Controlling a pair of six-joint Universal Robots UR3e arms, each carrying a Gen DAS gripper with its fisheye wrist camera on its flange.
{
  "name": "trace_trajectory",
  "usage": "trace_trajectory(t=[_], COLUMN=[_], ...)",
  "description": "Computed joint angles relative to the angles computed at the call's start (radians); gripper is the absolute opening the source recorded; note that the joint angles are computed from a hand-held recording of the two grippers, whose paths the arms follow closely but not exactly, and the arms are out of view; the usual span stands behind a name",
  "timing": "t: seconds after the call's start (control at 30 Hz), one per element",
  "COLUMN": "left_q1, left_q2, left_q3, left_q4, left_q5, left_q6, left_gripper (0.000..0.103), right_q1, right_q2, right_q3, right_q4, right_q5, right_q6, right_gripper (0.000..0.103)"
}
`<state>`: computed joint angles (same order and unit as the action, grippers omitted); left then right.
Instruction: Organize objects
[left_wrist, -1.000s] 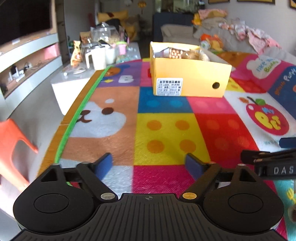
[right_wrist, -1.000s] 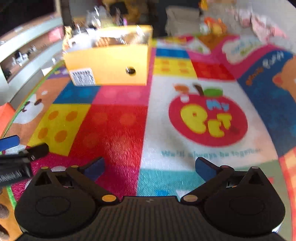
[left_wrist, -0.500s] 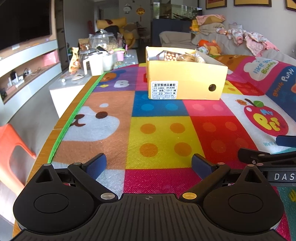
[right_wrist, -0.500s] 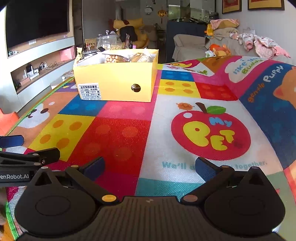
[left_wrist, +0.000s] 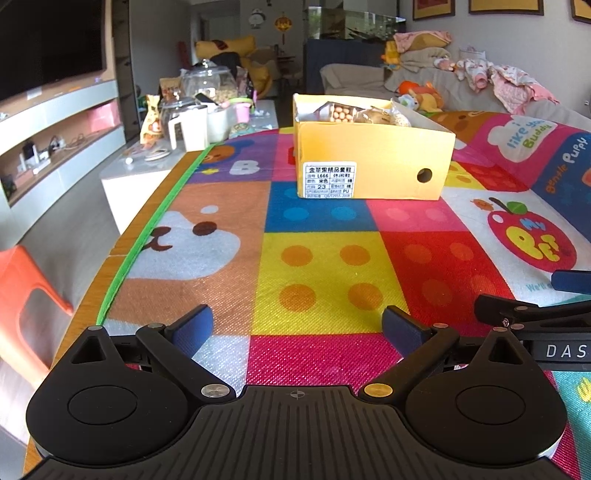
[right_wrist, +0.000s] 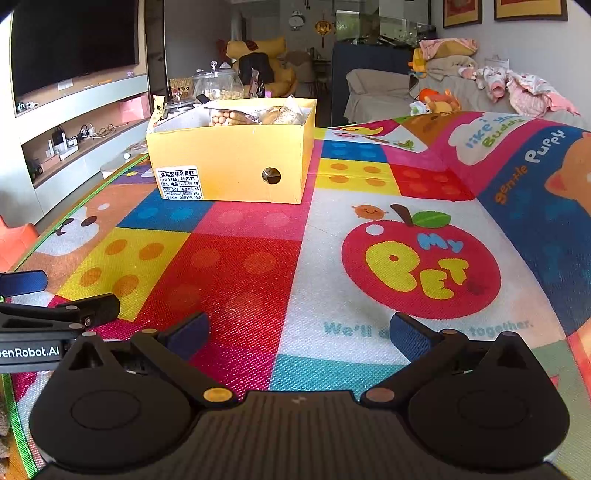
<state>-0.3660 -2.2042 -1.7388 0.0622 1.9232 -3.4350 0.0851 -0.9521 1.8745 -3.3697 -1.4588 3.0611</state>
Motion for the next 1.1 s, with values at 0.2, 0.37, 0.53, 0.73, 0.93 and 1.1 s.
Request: trace_trajectory(t=[0.2, 0.37, 0.53, 0.73, 0.93, 1.1], left_q1=[-0.004, -0.002, -0.002, -0.001, -0.004, -0.004], left_q2=[0.001, 0.004, 0.004, 0.005, 0.003, 0.004], left_q3=[-0.006, -0.017, -0.016, -0.019, -0.016, -0.016], left_q4=[0.007, 0.018, 0.016, 0.018, 0.017, 0.017], left_q5=[0.002, -0.001, -0.001, -0.002, 0.000, 0.001], left_q6=[-0.004, -0.001, -0.002, -0.001, -0.002, -0.002], left_gripper=[0.100, 0.100, 0.100, 0.100, 0.100, 0.100], right_q1=[0.000, -0.003, -0.003, -0.001, -0.002, 0.002], right_q2=[0.000, -0.001, -0.001, -0.001, -0.001, 0.001], right_q3=[0.000, 0.002, 0.002, 0.001, 0.001, -0.001], right_q4=[0.000, -0.001, -0.001, -0.001, -0.001, 0.000], right_q5=[0.001, 0.002, 0.002, 0.001, 0.001, -0.002], right_q6=[0.000, -0.001, -0.002, 0.000, -0.001, 0.002], right_gripper=[0.103, 0.103, 0.103, 0.103, 0.103, 0.103])
